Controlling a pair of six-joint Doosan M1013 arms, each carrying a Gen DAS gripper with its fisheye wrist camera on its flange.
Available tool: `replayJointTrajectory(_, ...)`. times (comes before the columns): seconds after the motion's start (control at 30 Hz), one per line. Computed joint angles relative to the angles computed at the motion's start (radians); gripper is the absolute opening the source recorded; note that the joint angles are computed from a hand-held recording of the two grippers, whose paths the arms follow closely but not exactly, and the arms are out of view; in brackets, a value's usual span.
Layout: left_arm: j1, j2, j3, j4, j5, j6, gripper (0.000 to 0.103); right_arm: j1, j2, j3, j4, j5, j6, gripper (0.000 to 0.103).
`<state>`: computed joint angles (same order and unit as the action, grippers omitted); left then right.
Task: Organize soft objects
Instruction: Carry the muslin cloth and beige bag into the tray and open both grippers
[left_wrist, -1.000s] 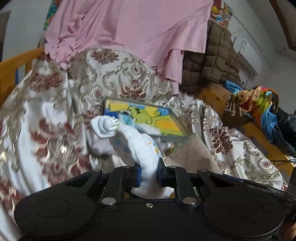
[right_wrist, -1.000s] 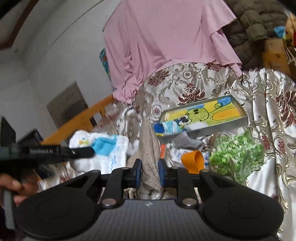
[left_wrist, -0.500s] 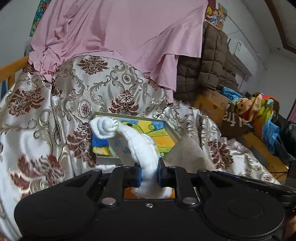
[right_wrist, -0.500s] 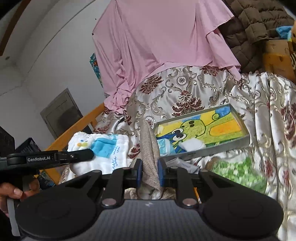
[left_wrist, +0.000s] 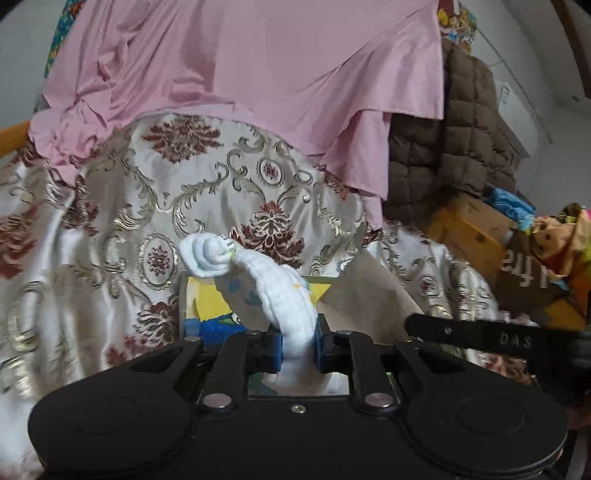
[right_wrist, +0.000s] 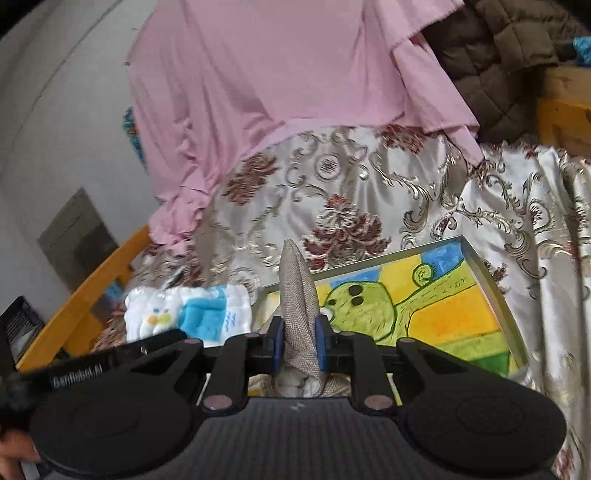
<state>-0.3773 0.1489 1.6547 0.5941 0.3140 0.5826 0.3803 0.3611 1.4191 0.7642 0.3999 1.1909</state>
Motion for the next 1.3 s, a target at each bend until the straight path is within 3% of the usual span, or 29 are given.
replayJointTrajectory(0.17,0.025,0.086,-0.051,-0.014,-0.023,-0.017,0.017,-0.001,0.09,-0.105,-0.192,0.042,0.211,0.02)
replayJointTrajectory(0.4,0.039,0.157,-0.089,-0.113,-0.034,0.032,0.018,-0.005,0.162,-0.181,-0.339,0.088,0.398,0.02)
replayJointTrajectory(0.77,0.029,0.185,-0.121,-0.143,0.102,0.09,0.022,-0.005,0.181,-0.189,-0.418,0.146,0.449,0.023)
replayJointTrajectory(1.07,0.009,0.176,-0.127,-0.086,0.164,0.056,0.037,-0.003,0.16,-0.157,-0.453,0.132,0.444,0.039)
replayJointTrajectory(1.3,-0.013,0.15,-0.12,-0.02,0.204,0.012,0.049,-0.004,0.105,-0.109,-0.434,0.086,0.355,0.062)
